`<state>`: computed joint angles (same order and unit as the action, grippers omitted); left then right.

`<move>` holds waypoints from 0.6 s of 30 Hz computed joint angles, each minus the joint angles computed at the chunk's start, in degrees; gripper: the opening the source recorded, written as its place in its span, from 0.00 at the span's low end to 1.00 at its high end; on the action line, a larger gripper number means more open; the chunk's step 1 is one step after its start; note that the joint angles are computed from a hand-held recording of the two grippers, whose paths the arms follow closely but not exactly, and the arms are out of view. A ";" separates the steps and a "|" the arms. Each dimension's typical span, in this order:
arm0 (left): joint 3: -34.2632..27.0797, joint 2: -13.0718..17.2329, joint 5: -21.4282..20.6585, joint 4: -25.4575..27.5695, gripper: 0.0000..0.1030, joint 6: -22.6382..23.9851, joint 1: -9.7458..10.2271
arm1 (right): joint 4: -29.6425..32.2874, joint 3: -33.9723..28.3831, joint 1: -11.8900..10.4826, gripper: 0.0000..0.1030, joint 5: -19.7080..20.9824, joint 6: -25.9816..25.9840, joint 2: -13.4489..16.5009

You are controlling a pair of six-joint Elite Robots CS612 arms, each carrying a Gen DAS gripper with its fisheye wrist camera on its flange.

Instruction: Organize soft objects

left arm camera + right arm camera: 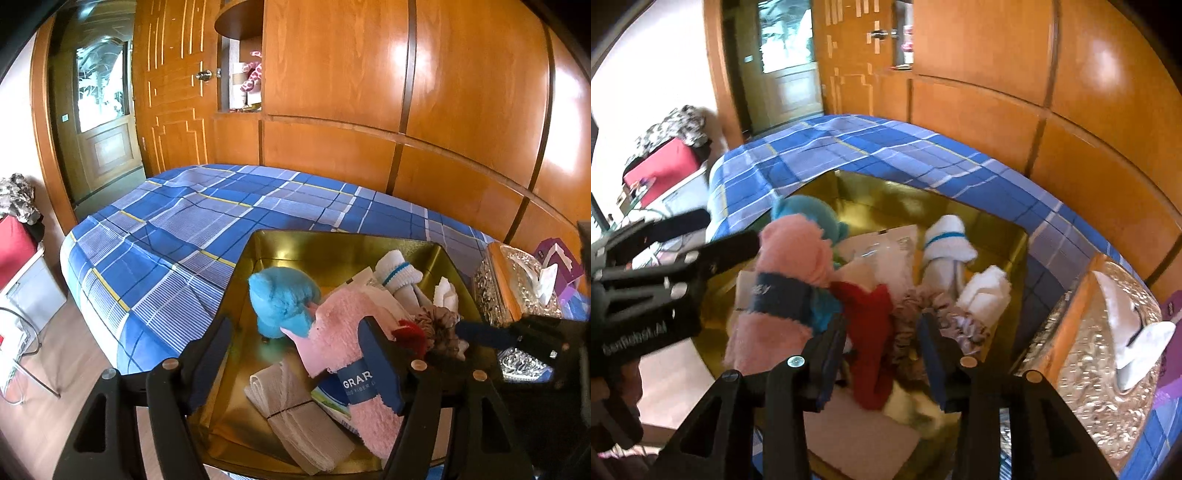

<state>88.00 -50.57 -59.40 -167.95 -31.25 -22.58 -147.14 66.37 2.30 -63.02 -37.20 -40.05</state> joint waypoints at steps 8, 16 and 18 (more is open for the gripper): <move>0.13 -0.20 0.08 -0.26 0.75 0.23 -0.03 | -1.40 -3.12 1.61 0.39 -5.72 1.67 2.77; 0.08 -0.32 0.83 -0.36 0.86 0.02 -0.46 | -6.26 0.77 0.34 0.42 -4.06 5.71 0.29; 0.13 -0.38 1.41 -0.71 0.91 0.25 -0.72 | -9.36 2.58 -0.07 0.48 -4.26 7.82 -0.69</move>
